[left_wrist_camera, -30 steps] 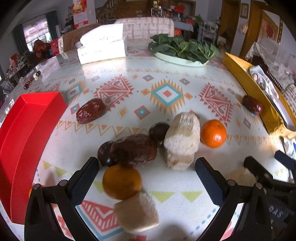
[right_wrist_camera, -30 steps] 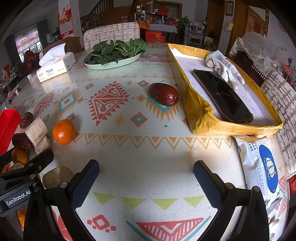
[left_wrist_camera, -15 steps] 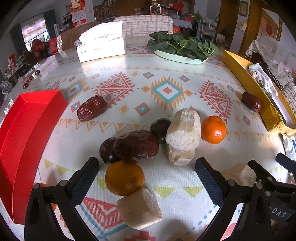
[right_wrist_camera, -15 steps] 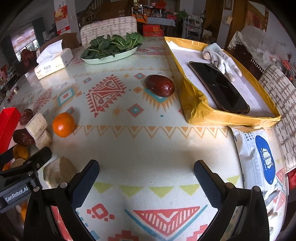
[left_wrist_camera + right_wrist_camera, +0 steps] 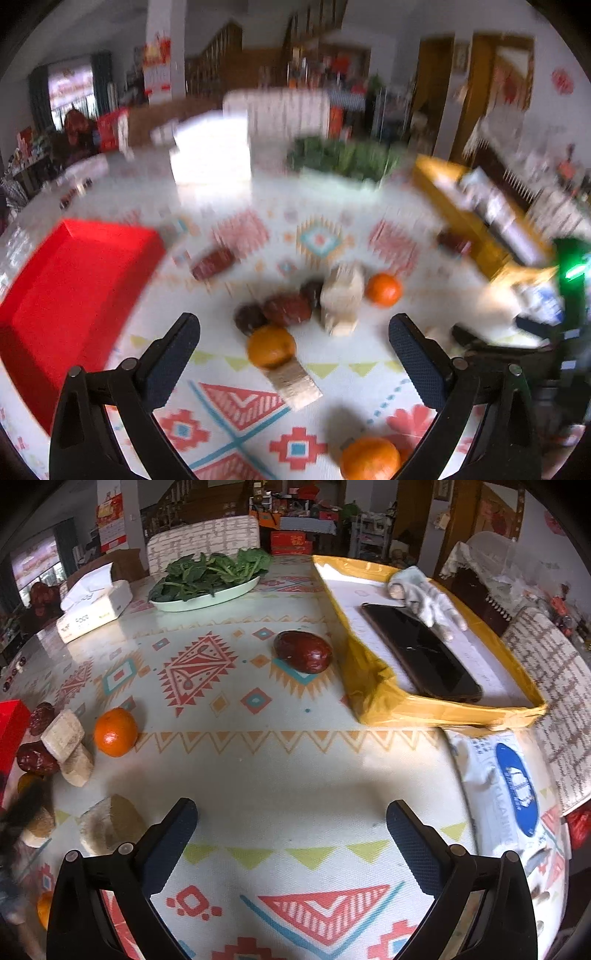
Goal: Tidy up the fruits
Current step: 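Grasp an orange with the left gripper while the right gripper grasps another orange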
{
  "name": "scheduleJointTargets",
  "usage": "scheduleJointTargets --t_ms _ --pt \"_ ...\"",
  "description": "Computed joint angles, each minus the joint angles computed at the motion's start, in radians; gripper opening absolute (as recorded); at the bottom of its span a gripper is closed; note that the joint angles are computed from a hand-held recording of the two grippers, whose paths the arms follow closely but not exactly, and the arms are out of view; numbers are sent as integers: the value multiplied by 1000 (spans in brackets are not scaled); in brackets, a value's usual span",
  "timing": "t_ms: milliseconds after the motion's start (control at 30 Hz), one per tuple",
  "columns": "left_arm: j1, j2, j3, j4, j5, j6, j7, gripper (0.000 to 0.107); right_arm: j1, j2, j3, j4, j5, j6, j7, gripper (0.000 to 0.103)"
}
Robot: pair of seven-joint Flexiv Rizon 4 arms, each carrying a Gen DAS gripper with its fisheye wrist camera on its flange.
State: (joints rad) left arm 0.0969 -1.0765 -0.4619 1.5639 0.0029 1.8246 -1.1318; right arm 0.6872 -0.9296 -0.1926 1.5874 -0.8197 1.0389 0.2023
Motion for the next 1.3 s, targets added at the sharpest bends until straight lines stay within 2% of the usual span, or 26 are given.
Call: scheduleJointTargets --t_ms 67,167,200,267,300,367,433,500,567,600,667,700,767,833,900,933,967,1067,1167,1233,1300 --pt "120 -6 -119 81 107 143 -4 102 26 16 -32 30 -33 13 48 103" --pt "219 1 -179 153 250 328 -59 102 87 66 -111 106 -155 44 201 102" --pt "254 2 -202 169 298 352 -76 103 117 92 -151 141 -228 56 286 102" --pt "354 -6 -287 183 417 305 -118 103 200 149 -233 204 -391 14 464 103" --pt "375 7 -301 185 431 263 -133 103 252 178 -268 234 -475 -47 548 103" --pt "378 58 -276 193 399 198 -167 103 306 212 -297 265 -616 -125 672 103" --pt "426 40 -316 199 412 172 -180 103 282 230 -301 266 -773 -64 782 103" --pt "478 1 -354 197 433 184 -178 103 212 221 -249 233 -743 38 732 103" --pt "498 -9 -350 200 448 194 -173 103 153 205 -209 204 -756 126 707 103" --pt "504 -16 -349 193 451 186 -169 103 139 200 -192 197 -762 138 695 103" --pt "545 -45 -383 188 464 128 -151 103 115 180 -150 177 -741 156 631 103" --pt "560 -61 -403 187 458 91 -131 102 99 170 -137 160 -768 182 629 103" --pt "591 -102 -447 185 442 11 -87 88 63 143 -107 121 -819 243 619 98" --pt "604 -134 -483 178 416 -90 -32 67 39 119 -74 91 -832 268 597 89" --pt "602 -150 -498 177 387 -155 11 60 13 90 -38 57 -816 295 542 79" --pt "599 -161 -507 179 376 -192 40 60 5 77 -17 48 -785 292 497 75" --pt "591 -162 -505 185 367 -201 55 60 -4 61 9 40 -732 281 425 74" --pt "569 -168 -505 195 334 -252 112 60 -25 40 60 32 -677 255 331 74" --pt "551 -176 -512 205 297 -300 163 60 -38 27 54 25 -733 313 376 74" --pt "542 -177 -516 212 274 -319 194 60 -44 19 64 15 -729 310 357 73" --pt "526 -170 -507 216 252 -325 217 60 -49 5 69 -1 -723 323 333 65"
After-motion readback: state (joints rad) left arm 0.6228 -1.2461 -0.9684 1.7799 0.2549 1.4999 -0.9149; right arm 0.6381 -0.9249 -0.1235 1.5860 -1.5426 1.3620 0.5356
